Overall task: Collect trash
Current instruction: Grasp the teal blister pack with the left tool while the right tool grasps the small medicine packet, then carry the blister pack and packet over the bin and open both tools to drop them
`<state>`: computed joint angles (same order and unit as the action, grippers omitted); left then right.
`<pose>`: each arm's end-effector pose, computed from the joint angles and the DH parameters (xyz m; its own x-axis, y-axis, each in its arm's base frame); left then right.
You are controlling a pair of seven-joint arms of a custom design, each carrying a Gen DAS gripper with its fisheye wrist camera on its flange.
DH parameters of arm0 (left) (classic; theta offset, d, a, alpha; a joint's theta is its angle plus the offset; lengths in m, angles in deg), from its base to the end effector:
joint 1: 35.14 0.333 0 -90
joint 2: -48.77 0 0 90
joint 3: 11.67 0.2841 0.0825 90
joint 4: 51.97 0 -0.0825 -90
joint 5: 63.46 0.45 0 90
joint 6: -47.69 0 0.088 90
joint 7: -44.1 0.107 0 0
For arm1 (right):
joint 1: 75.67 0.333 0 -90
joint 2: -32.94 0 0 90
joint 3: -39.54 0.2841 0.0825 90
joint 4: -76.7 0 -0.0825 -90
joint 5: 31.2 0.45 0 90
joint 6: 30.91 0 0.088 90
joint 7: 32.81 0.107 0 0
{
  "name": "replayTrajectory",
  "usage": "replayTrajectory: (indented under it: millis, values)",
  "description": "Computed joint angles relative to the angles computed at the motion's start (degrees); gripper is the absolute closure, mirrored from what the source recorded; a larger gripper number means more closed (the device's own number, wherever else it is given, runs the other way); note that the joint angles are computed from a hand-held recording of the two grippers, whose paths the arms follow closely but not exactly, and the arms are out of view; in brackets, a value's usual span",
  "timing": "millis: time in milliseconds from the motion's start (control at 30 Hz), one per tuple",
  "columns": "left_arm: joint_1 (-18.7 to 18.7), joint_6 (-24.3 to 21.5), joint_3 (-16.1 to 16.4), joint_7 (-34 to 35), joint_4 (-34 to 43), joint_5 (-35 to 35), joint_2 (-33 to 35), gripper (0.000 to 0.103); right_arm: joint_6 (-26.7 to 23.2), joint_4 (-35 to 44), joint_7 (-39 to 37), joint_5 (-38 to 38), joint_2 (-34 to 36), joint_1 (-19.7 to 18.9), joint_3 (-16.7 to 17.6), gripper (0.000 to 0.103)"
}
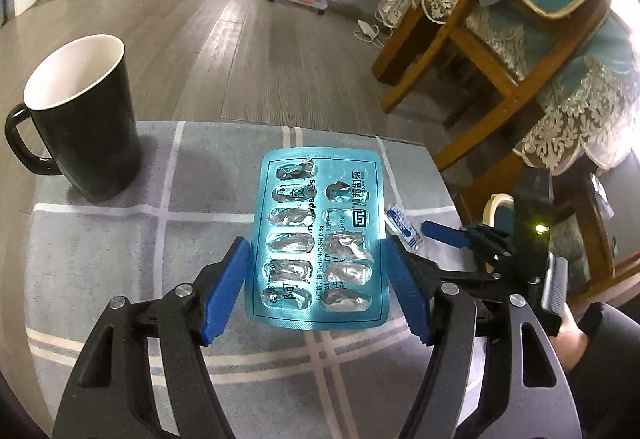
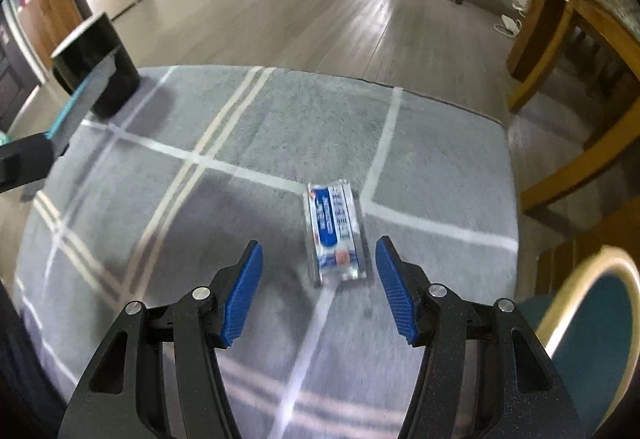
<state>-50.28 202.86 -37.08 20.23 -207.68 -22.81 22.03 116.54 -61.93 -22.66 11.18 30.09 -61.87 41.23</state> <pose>0.3559 -0.3052 0.3185 0.4989 -0.7858 0.3656 -0.5874 -0.6168 -0.5240 0.5291 0.1349 0.2659 0.8813 -0.4713 -0.0339 -0.4301 -0.7705 -0.4704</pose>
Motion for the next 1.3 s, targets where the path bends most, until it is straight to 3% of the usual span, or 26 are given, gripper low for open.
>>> replayTrajectory:
  millis: [67,167,233,467,767,1033,1167,1300]
  values:
    - [0.53,0.53,-0.44,-0.92,0.03,0.81,-0.01,0.035,1.36,0.58,0.71,-1.25,0.94,0.22,0.41,0.044]
    - [1.68,1.72,-1.22,-2.97,-0.11,2.62,-0.09,0.035,2.21,1.38,1.05,-2.59,2.02,0.26,0.74,0.057]
    - [1.55,1.97,-1.36,-3.93,-0.9,2.84,-0.89,0.035,2.17,1.22,-0.45,-2.13,1.73,0.16,0.76,0.071]
    - [1.46,1.97,-1.24,-4.04,-0.56,3.33,-0.14,0.035,0.42,-1.02,-2.34,-1.4,-1.02,-0.46,-0.31,0.072]
    - [0.13,-0.61,-0.07,-0.26,2.07,3.03,2.93,0.035,-8.78,-6.59,-6.5,1.13,-10.23,-3.12,-5.02,0.072]
    - [-1.04,-2.43,0.3,2.47,5.08,4.12,6.53,0.035,-13.7,-10.71,-9.09,2.36,-16.58,-6.72,-9.42,0.072]
    - [-1.47,-3.23,0.06,2.85,7.64,7.16,9.5,0.035,-14.84,-10.98,-8.83,3.62,-17.51,-8.44,-10.84,0.072]
    - [-1.64,-2.3,-0.55,-1.39,8.94,12.92,10.74,0.035,-15.52,-10.43,-8.17,6.05,-17.49,-9.78,-12.06,0.072]
